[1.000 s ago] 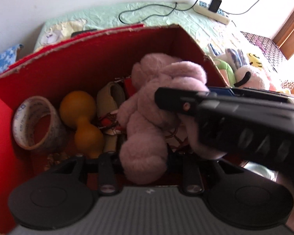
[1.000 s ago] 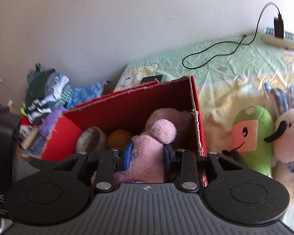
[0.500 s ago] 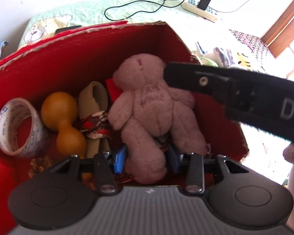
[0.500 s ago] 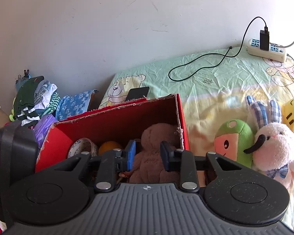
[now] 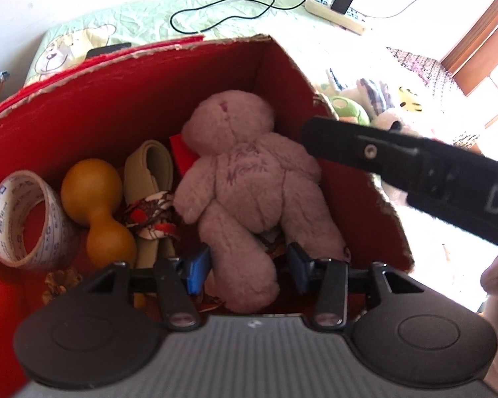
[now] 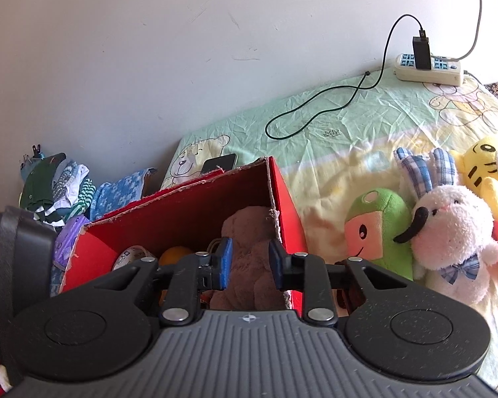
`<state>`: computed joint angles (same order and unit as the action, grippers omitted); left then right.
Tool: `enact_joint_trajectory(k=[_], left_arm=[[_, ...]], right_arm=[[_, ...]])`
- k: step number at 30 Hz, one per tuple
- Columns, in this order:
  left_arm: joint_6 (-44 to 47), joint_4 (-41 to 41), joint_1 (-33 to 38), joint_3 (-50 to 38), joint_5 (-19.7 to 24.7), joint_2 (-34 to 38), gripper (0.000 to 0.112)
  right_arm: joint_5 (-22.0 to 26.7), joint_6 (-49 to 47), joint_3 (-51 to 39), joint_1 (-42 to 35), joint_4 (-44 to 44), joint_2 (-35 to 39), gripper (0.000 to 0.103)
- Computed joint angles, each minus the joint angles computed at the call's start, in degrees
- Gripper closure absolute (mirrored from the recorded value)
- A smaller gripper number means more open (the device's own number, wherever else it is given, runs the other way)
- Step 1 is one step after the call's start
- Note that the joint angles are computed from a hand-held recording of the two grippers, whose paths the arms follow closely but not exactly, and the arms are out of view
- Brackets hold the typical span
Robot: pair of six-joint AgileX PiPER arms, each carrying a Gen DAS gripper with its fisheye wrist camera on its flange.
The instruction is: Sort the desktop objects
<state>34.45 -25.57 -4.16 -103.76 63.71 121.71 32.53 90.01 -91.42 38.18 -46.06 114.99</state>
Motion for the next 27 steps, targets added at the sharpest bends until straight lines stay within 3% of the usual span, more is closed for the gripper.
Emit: enact_joint_trajectory(k=[2,4,8,13,27], left_arm=[[0.1,-0.6,0.5,0.1,0.4,-0.3,0.056],[-0.4,0.9,-0.1,1.7,-2.2,-1.3,0.043],[-1.7,2.4,-0.3,4.0,-5.3,-3.6,0.043],[-3.5,6.5,-1.4,9.6,-12.3,-8.4,0.040],[-12.6,15.9,-2.5,13.4,-16.9,-11.6,0.037]], right_arm=[[0.8,-0.7,-0.3,0.3,-0.4,0.3,0.077],[1.3,-1.2,-0.8,0.3,-0.1,0.5,0.077],[1.4,-3.9,-1.0,-0.3,3.9,0.2,0.079],[2.3,-5.8,-1.2,-0.2,7.2,0.0,0.080],[5.4,-4.2,-1.4,2.1,4.4,0.6,0.080]])
